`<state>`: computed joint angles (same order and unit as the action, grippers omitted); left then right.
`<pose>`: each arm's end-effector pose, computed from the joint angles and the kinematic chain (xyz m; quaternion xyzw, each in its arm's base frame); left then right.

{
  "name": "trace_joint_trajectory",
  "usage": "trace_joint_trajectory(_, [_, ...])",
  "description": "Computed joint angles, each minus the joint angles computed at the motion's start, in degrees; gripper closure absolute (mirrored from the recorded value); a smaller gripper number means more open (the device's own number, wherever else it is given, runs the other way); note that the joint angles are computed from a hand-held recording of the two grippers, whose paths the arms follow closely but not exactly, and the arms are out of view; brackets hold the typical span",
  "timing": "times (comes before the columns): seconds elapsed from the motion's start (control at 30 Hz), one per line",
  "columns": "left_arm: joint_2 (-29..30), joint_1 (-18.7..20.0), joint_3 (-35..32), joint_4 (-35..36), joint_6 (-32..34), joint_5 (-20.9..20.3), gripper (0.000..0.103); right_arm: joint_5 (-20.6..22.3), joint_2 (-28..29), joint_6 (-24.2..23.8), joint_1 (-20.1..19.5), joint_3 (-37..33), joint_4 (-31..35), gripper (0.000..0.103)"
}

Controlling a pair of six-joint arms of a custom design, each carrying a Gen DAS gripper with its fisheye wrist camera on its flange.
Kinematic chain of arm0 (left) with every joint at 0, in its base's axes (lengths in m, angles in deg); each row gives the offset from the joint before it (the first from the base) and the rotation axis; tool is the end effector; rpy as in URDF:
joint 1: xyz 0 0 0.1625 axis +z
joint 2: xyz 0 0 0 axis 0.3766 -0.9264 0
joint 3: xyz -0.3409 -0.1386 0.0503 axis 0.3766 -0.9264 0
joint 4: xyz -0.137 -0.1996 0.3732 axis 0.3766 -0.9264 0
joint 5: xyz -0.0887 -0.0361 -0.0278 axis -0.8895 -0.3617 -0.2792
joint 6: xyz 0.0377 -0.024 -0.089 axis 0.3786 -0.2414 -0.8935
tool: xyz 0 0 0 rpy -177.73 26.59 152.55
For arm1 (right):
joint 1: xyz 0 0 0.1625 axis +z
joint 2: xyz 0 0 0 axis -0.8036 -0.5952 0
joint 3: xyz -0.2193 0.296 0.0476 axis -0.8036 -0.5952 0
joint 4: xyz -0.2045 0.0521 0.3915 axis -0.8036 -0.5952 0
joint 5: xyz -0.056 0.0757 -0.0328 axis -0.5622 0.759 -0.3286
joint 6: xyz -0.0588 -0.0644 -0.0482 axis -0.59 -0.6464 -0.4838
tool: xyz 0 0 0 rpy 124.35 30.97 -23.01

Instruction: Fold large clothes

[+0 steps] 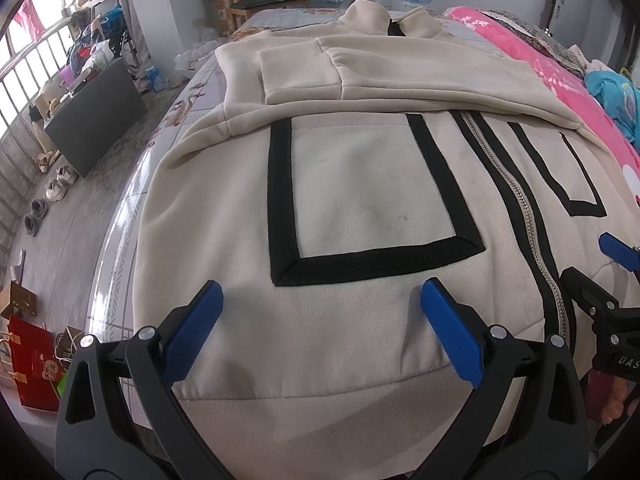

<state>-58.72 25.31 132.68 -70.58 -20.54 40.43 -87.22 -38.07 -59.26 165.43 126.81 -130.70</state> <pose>-0.2706 -0.6216 0.3344 -0.0676 0.8469 -0.3173 0.4213 0.3725 -0.6926 0.2297 0.3531 -0.8844 0.1803 0.2462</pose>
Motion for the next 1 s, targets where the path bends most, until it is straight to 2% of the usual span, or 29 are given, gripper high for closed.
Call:
trace_joint_trajectory(0.27, [-1.76, -0.96, 2.55, -2.17, 0.67, 1.33, 0.007, 0.33, -0.03, -0.64, -0.14, 0.12, -0.39, 0.006])
trace_joint_trajectory(0.37, [-5.74, -3.32, 8.13, -7.87, 3.72, 4.45, 0.007, 0.53, -0.04, -0.97, -0.22, 0.09, -0.35, 0.006])
trace_joint_trajectory(0.53, [-11.14, -7.07, 13.42, -5.27, 2.17, 6.25, 0.008, 0.82, 0.01, -1.24, -0.29, -0.09, -0.12, 0.006])
trace_joint_trajectory(0.7, [-15.48, -9.64, 17.1, -0.6, -3.14, 2.71, 0.008, 0.84, 0.03, -1.36, -0.27, 0.07, -0.49, 0.006])
trace_joint_trajectory(0.77, [-17.0, -10.31, 18.84, 0.15, -4.87, 0.62, 0.013, 0.89, -0.01, -1.32, -0.28, 0.11, -0.43, 0.006])
trace_joint_trajectory(0.83, [-18.2, -10.54, 20.19, 0.29, -6.35, -1.55, 0.025, 0.91, -0.06, -1.46, -0.29, 0.18, -0.41, 0.006])
trace_joint_trajectory(1.0, [-21.34, -9.61, 23.31, -0.91, -10.45, -4.18, 0.034, 0.64, 0.09, -1.38, -0.24, 0.03, -0.35, 0.006])
